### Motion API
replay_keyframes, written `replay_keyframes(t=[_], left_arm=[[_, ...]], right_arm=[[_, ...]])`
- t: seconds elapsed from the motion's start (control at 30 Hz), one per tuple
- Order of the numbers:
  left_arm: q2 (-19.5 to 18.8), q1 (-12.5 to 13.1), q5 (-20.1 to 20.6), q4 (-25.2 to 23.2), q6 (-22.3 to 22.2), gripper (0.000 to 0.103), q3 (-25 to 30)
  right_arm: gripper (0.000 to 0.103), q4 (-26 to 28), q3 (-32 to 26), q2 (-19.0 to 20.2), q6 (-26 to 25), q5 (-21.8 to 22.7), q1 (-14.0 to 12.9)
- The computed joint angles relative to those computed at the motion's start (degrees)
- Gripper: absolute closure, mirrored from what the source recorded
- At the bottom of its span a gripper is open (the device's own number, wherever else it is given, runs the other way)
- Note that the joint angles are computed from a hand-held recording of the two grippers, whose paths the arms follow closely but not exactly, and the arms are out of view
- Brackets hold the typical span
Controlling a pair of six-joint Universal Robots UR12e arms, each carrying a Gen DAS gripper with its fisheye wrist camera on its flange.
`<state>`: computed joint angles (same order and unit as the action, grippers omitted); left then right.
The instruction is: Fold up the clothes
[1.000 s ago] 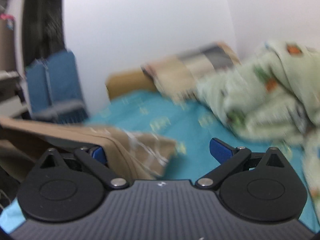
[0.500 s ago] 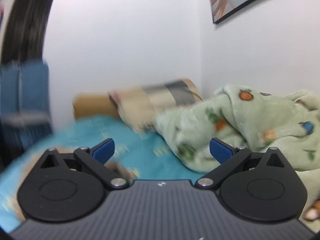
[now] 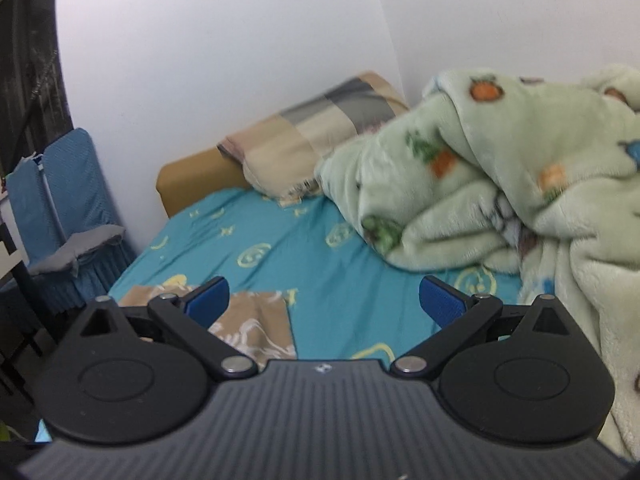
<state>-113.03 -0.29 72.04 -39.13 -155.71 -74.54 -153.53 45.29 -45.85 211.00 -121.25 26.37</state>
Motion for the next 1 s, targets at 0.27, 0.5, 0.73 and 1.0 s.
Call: replay_keyframes(t=[0.27,0.5,0.73,1.0], left_arm=[[-4.41,-2.68,10.52,7.14,9.58,0.077,1.22],[-3.06,1.53,-4.18,6.17,-8.14,0.095,4.14],[-0.42,5.71,-15.34,13.35,-20.82,0.095,2.48],[-0.54,6.59,-16.23,14.89,-27.04,0.095,2.93]], right_arm=[[0.000,2.58,1.24,-0.61,6.15,5.60,-1.41],[0.000,-0.67,0.48,0.44,3.27,8.67,-1.47],[0.000,-8.65,-0.07,1.40,-9.73,9.26,0.71],[0.000,-5.61,-4.38,4.45,-25.45,14.56,2.33]])
